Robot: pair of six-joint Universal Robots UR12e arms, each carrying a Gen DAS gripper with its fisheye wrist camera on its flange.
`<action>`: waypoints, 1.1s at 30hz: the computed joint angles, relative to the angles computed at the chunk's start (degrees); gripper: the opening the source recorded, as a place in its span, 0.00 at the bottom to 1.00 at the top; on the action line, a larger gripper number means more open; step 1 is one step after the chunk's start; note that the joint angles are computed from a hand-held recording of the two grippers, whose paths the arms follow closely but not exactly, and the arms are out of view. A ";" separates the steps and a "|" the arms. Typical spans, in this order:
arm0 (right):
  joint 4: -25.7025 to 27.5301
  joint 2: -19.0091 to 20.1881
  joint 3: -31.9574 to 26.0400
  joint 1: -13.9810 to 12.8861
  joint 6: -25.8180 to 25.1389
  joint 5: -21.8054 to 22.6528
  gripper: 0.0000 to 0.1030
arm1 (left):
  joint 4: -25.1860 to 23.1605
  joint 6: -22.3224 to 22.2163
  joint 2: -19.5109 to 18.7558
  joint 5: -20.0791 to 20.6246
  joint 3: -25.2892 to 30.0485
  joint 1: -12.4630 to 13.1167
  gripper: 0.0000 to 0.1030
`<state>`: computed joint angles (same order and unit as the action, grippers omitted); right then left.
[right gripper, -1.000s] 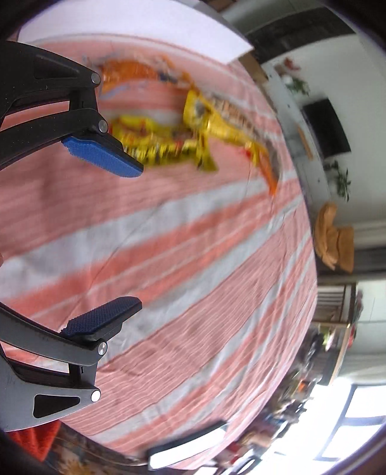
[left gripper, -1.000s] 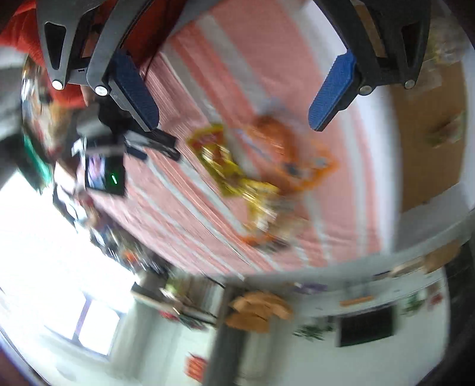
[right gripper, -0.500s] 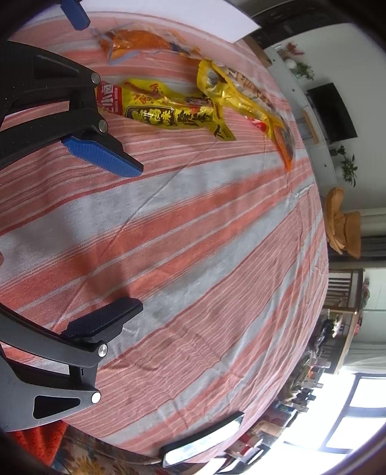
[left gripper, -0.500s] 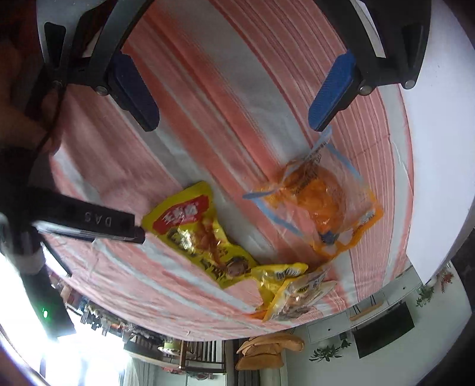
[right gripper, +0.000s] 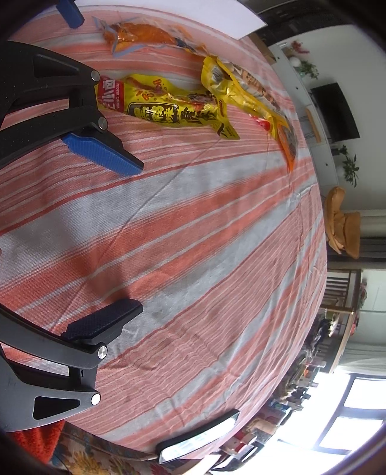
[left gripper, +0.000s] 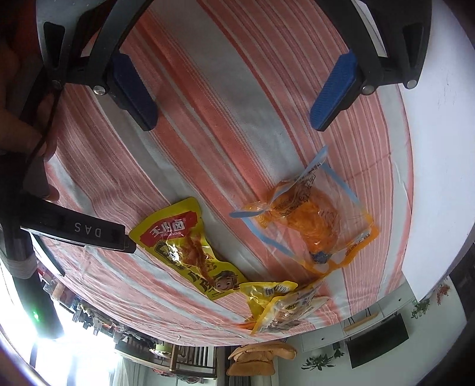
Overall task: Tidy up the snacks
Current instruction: 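Return both tools to the remaining snacks on the bed, then grasp the orange sausage pack with the left tool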
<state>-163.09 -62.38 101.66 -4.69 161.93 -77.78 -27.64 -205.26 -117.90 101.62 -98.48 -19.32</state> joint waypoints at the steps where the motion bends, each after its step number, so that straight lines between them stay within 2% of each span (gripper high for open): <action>1: 0.01 0.00 -0.01 -0.02 -0.02 0.03 0.85 | -0.12 -0.46 0.13 -0.66 -0.05 0.16 0.99; 6: 0.01 0.03 -0.03 0.00 -0.01 0.00 0.86 | -0.61 -2.92 1.44 -4.99 -0.57 1.23 0.99; 7: 0.03 0.03 -0.04 -0.02 -0.03 0.03 0.86 | -0.07 -3.59 2.09 -7.17 -0.71 1.85 0.99; 10: -0.02 0.04 -0.04 0.00 0.02 -0.03 0.86 | 5.28 -6.79 3.92 -12.77 -1.48 4.34 0.99; 12: -0.02 0.07 -0.05 0.00 0.02 -0.01 0.86 | 8.28 -10.78 4.72 -13.84 -1.41 6.14 0.99; 13: -0.02 0.07 -0.05 -0.01 0.01 0.01 0.86 | 8.28 -12.38 4.83 -13.77 -1.06 6.78 0.99; 15: -0.02 0.07 -0.05 -0.01 0.01 0.01 0.86 | 4.90 -14.64 4.51 -12.77 0.69 7.72 0.99; 18: -0.02 0.07 -0.05 -0.01 0.01 0.01 0.86 | -4.06 -13.77 2.14 -13.72 4.86 8.85 0.99; 19: -0.02 0.08 -0.06 -0.01 0.00 -0.01 0.86 | -7.76 -13.94 0.94 -13.22 6.48 8.94 0.99; 21: -0.02 0.08 -0.07 -0.02 -0.02 0.01 0.86 | -11.89 -14.42 -0.88 -11.75 8.46 8.73 0.98; 23: -0.02 0.09 -0.08 -0.02 -0.05 0.03 0.86 | -13.36 -14.95 -1.96 -10.78 9.13 8.38 0.98; 26: -0.02 0.09 -0.07 -0.02 -0.03 0.03 0.86 | -17.27 -16.00 -3.48 -5.67 10.64 7.24 1.00; 29: -0.03 0.10 -0.07 -0.01 -0.02 0.01 0.86 | -18.57 -14.38 -4.51 -1.00 11.70 6.12 1.00; 30: -0.05 0.09 -0.06 -0.02 -0.02 0.00 0.86 | -19.28 -14.03 -4.79 -0.11 12.11 5.86 1.00; 33: -0.06 0.11 -0.08 0.00 -0.02 -0.01 0.86 | -17.18 -13.71 -4.81 0.93 11.49 5.63 1.00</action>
